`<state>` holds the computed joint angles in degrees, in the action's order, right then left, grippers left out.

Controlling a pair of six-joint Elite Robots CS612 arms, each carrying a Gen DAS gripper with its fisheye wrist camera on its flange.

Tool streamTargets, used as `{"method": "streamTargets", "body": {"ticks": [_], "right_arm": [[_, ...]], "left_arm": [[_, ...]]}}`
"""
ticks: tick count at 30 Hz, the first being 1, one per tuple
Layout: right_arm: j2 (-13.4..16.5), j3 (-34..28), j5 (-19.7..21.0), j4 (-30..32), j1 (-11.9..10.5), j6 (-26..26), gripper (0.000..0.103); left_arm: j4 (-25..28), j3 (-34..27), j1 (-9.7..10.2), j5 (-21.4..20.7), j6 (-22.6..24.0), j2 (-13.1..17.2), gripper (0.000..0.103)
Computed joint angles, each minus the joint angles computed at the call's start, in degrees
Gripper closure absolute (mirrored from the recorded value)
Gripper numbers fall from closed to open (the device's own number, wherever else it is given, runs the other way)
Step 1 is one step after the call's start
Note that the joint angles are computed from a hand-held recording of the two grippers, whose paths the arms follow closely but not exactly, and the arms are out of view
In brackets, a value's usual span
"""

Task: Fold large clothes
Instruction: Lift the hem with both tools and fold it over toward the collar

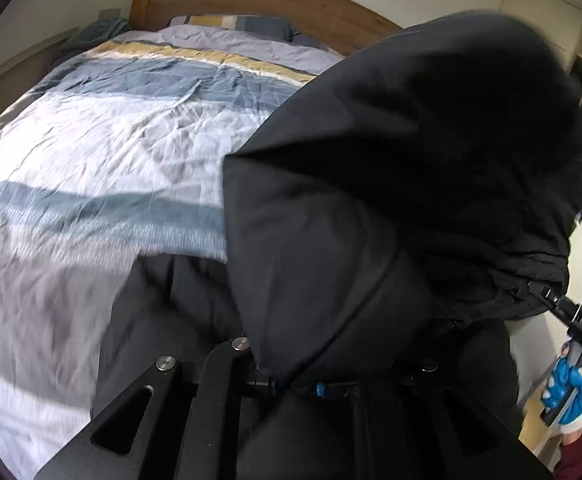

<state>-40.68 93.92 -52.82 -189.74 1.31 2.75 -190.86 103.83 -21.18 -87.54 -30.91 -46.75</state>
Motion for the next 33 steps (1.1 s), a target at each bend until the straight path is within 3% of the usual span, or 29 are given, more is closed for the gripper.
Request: {"method": "streamTargets", "body": {"ticks": [3, 8, 14, 17, 23, 33], "right_arm": [[-0.7, 5.0, 1.1, -4.7, -0.6, 1.0, 0.088], [1.4, 8.3, 2.4, -10.0, -1.5, 4.6, 0.086], [3.1, 7.7, 1.7, -9.7, -1.7, 5.7, 0.085], [2.5, 7.9, 0.1, -8.1, -1.3, 4.4, 0.079], [-0.2, 10.7, -3.2, -5.2, -1.0, 1.5, 0.061], [-7.1, 17.8, -7.3, -4.3, -2.5, -1.3, 0.06]], "left_arm": [[-6.7, 3.9, -0.87, -0.9, -1.1, 0.4, 0.09], [-14.9, 7.4, -1.22, -3.3, -4.4, 2.7, 0.085], [-14.6, 7.2, -1.04, -4.2, -6.3, 3.7, 0.077], [-13.2, 7.0, -1.28, -3.9, -6.7, 3.4, 0.068], [-12.3, 9.1, -2.17, -2.7, -8.1, 1.8, 0.054], [-12.4, 15.3, -2.18, -0.5, -6.6, -3.8, 0.037]]}}
